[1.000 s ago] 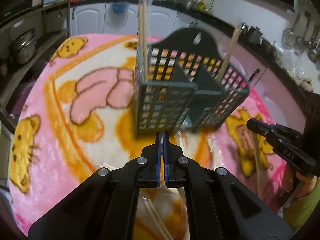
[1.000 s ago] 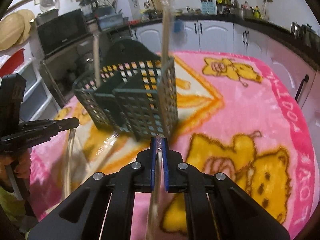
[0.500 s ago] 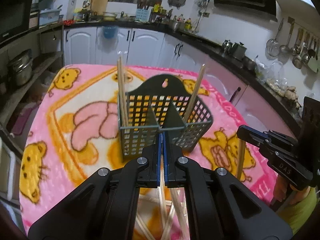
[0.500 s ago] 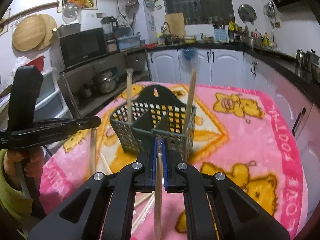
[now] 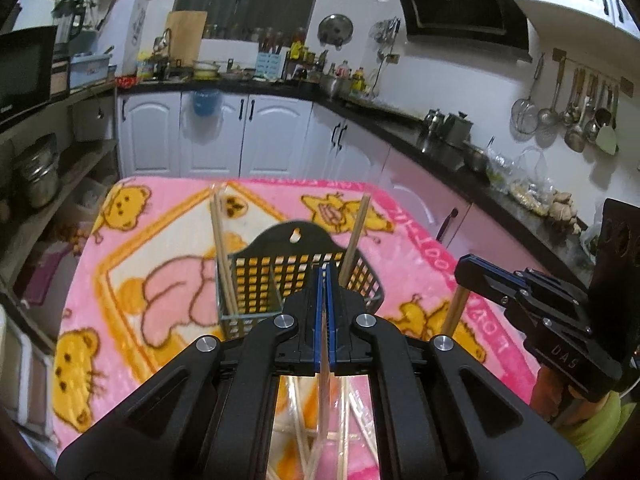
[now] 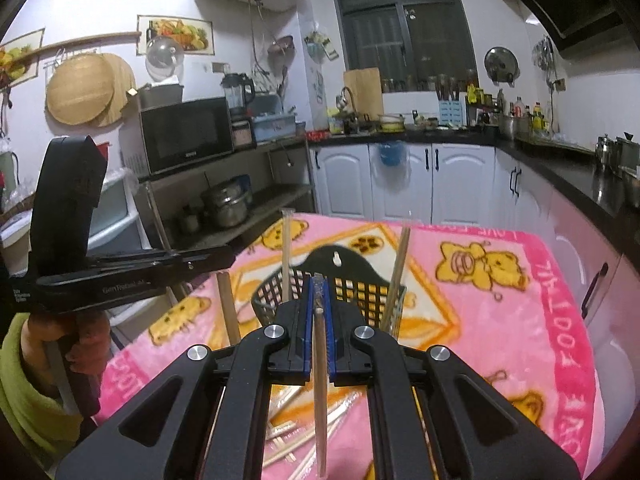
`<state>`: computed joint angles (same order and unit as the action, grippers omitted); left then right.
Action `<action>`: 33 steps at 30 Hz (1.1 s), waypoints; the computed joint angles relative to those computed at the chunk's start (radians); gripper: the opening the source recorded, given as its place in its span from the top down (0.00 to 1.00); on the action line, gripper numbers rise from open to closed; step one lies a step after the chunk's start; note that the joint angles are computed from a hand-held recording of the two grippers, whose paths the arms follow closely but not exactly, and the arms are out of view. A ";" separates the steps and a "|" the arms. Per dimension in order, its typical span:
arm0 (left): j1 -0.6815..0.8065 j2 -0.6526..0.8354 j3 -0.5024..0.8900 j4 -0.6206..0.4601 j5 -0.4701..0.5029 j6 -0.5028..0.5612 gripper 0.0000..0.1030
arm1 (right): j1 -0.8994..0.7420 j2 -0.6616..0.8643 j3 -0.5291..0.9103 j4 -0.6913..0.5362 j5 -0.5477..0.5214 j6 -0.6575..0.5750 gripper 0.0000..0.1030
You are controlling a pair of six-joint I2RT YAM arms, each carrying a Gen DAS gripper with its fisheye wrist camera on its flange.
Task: Organize utensils
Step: 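Raise the held chopsticks upright and lower them into the caddy compartments with both tools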
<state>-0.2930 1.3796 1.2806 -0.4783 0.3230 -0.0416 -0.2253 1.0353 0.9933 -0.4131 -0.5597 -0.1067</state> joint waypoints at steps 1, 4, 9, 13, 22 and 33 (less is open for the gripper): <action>-0.006 0.001 0.009 0.000 0.003 -0.006 1.00 | -0.001 0.001 0.010 0.003 -0.004 0.007 0.95; -0.018 0.000 0.027 0.004 0.004 -0.018 1.00 | 0.001 0.005 0.031 0.011 -0.010 0.022 0.95; -0.035 0.004 0.073 0.004 0.003 -0.031 1.00 | 0.002 0.008 0.062 0.028 -0.016 0.041 0.95; -0.048 0.019 0.133 -0.005 -0.002 -0.037 1.00 | -0.001 0.017 0.095 0.041 -0.025 0.061 0.95; -0.078 0.077 0.265 -0.027 -0.024 -0.033 1.00 | 0.016 0.067 0.184 0.060 0.000 0.079 0.95; -0.077 0.175 0.428 -0.051 -0.053 -0.025 1.00 | 0.013 0.148 0.287 0.111 0.007 0.116 0.95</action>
<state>-0.3705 1.5550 1.7091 -0.5297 0.2697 -0.0663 -0.2119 1.1837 1.2807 -0.3026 -0.5524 0.0093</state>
